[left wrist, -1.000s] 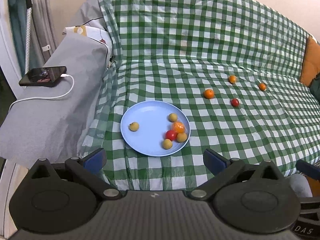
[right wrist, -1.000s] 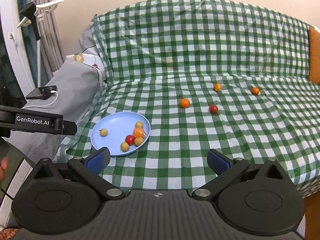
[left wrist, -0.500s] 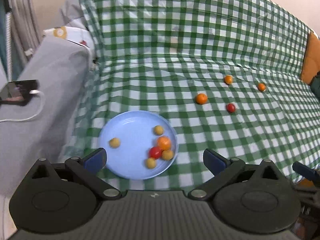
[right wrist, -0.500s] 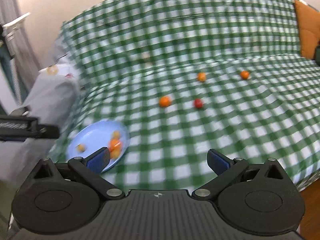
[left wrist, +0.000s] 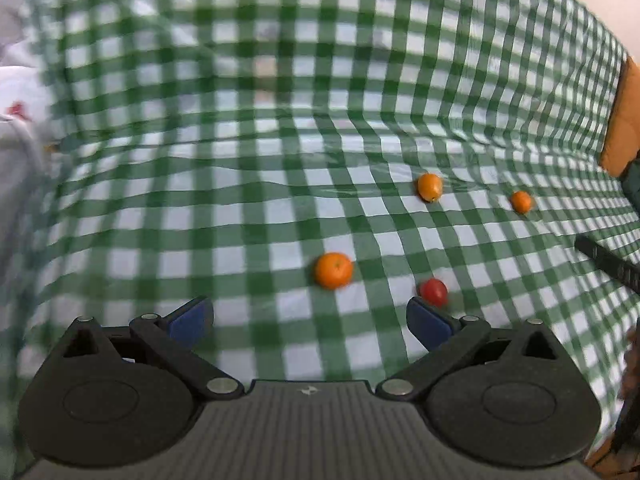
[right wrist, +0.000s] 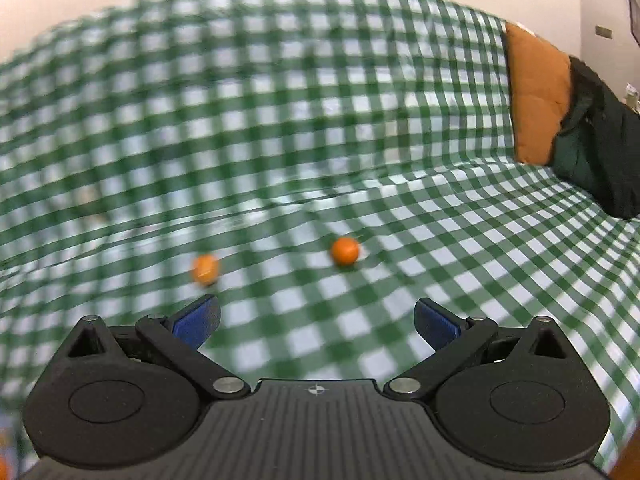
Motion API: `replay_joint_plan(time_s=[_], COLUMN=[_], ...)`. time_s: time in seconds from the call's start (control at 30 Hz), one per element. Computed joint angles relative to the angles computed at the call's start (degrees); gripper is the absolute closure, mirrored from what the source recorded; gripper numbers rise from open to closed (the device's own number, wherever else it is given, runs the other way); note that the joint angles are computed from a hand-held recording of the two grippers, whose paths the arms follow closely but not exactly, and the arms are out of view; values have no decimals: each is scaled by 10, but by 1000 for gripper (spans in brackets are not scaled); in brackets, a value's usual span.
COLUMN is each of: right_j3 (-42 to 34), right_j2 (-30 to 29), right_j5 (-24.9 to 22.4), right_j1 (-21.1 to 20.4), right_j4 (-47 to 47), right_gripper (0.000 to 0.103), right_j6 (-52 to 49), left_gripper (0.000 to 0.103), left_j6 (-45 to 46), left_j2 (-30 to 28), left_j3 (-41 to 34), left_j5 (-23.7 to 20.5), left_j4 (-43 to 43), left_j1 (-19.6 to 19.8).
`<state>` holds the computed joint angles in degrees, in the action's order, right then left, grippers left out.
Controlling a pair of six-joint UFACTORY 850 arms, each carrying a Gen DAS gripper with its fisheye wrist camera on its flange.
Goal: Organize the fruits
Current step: 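Grasp a mandarin with the right tool while the left tool grasps another mandarin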
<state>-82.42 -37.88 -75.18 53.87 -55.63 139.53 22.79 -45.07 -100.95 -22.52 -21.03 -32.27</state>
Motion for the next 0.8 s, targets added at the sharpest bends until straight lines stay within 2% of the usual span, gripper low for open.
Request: replay_joint_plan(time_s=[0.1,0.23,0.33,0.43,0.6,0.63,0.67,0.7,0.73,0.77,0.8], right_j3=[48,74,82,80,85,88,88,90,97,100,101], right_j2=[7,-8,-21,-34,-44,-47,-48,-46,-43,-40,-37], right_j5=[51,96,125,141,197,186,185,184,181,178,183], right_j1=[-49,-107,-140,-165,-197,-193,-193,-191,-186,-183,-184], right_j4=[-16,-42,-64,-71,-61,-77,-79,-85,-105,-119,-118], right_gripper=[1,1,1,1,1,1,1,10,44,62,66], right_j6=[29,26,28,32,29,49,47,49,62,62,50], left_gripper=[0,0,0,0,0,0,11,34,52,64,65], left_j6=[-63,-76,-110,-140,-105,-108,-100,-74,-25,15,45], left_j2=[-80,-159,-211,-267,-253,-253,-253,-239,-224,-220,-217], left_j3=[-95,-191,-259,-341,-307,-308,-311,-290,-268,-266,-263], left_j5=[-41,-79,-103,-153,-118,-120,-120,-104,-90,-96,-105], left_j4=[63,96,135,173,146,148,137,108,63,27,-4], left_j1=[-11,-18,-22,-25,-21,-21,-21,-19,-17,-16,-14])
